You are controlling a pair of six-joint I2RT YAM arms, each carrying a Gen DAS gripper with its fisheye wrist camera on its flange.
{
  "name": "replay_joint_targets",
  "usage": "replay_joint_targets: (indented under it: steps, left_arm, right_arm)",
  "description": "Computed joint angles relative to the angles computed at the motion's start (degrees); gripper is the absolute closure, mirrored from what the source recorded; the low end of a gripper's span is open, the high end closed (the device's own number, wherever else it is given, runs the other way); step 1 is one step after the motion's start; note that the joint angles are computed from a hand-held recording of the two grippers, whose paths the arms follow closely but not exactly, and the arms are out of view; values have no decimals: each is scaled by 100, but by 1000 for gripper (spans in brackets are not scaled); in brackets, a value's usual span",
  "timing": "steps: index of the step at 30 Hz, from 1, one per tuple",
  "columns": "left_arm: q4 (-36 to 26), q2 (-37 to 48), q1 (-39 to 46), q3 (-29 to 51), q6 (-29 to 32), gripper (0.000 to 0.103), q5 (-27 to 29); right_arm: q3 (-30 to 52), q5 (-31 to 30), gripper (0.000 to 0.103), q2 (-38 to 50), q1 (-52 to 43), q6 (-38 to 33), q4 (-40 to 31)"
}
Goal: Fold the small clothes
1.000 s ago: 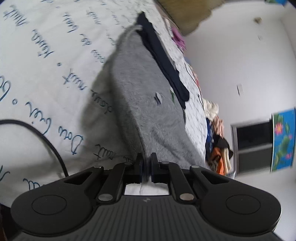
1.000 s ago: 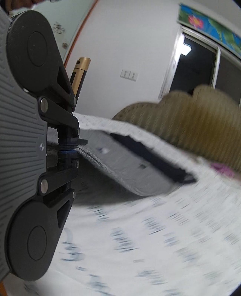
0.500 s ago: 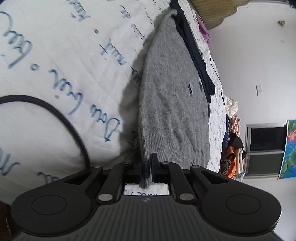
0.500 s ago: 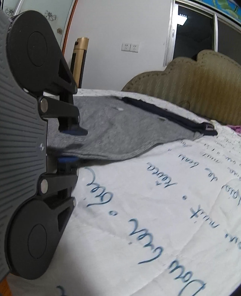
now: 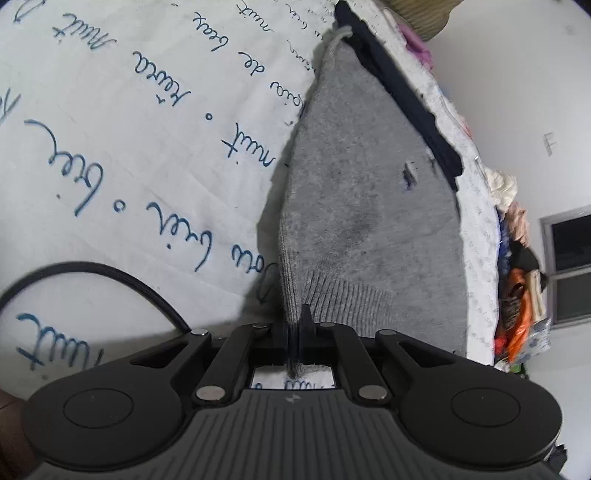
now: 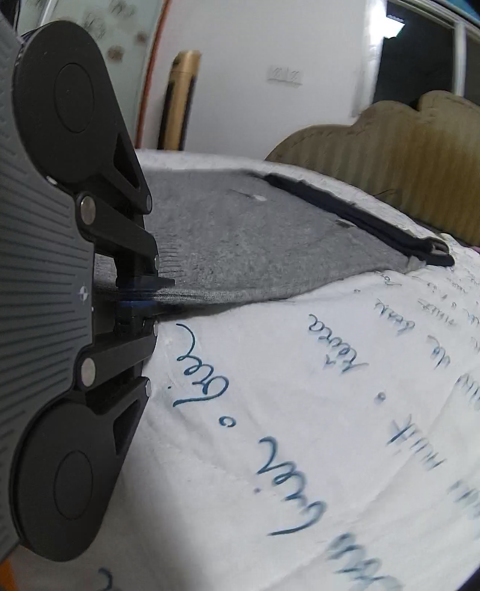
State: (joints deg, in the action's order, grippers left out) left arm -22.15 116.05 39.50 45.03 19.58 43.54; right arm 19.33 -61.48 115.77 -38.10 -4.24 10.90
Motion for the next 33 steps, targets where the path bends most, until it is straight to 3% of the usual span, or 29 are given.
replay_joint_targets:
  steps: [1, 2, 5, 7, 8, 10, 12, 14, 15, 18, 21, 23, 26, 33]
  left_arm:
    - [78, -87, 4, -77, 13, 97, 4]
    - [153, -188, 24, -161, 63, 96, 24]
    - [-10, -430, 47, -139, 260, 88, -80]
    - [301, -896, 122, -358, 212, 74, -165]
    - [656, -1235, 137, -578, 135, 68, -182]
    - [1599, -1864, 48, -1100, -64, 38, -296]
    - [2802, -2480, -238, -1798, -159, 33, -676]
    - [3850, -2857, -591, -2447, 248, 33, -1118]
    - [3764, -2815, -701, -2456, 547, 33, -1150]
    - [2284, -1858, -783, -1578, 621, 32, -926]
    - [2333, -1266, -488, -1384, 146, 30, -497]
    - [1818, -943, -292, -965, -125, 28, -76]
    - [648, -287, 15, -184, -130, 28, 676]
    - [-225, 326, 141, 302, 23, 32, 1164]
  right_arm:
    - [-68, -85, 91, 16, -35, 100, 171]
    - [-143, -56, 82, -83, -50, 159, 247]
    - [-2, -60, 67, -251, -146, -196, -392]
    - [-30, 76, 62, -667, -200, -175, -620]
    - [-87, 140, 61, -958, -233, -82, -620]
    - [-258, 221, 53, -1553, -284, 213, -435]
    - [-358, 480, 45, -2058, -76, 411, -281]
    - [-224, 572, 41, -2146, 51, 273, -606]
    - [-150, 568, 41, -2087, 55, 207, -772]
    - [25, 585, 41, -1761, 70, -89, -1181]
    - [63, 470, 40, -1338, 112, -286, -1378]
    - [33, 334, 40, -1094, 209, -200, -1233]
    - [16, 209, 43, -937, 423, -245, -1190]
    - [168, 93, 47, -733, 186, -325, -1420]
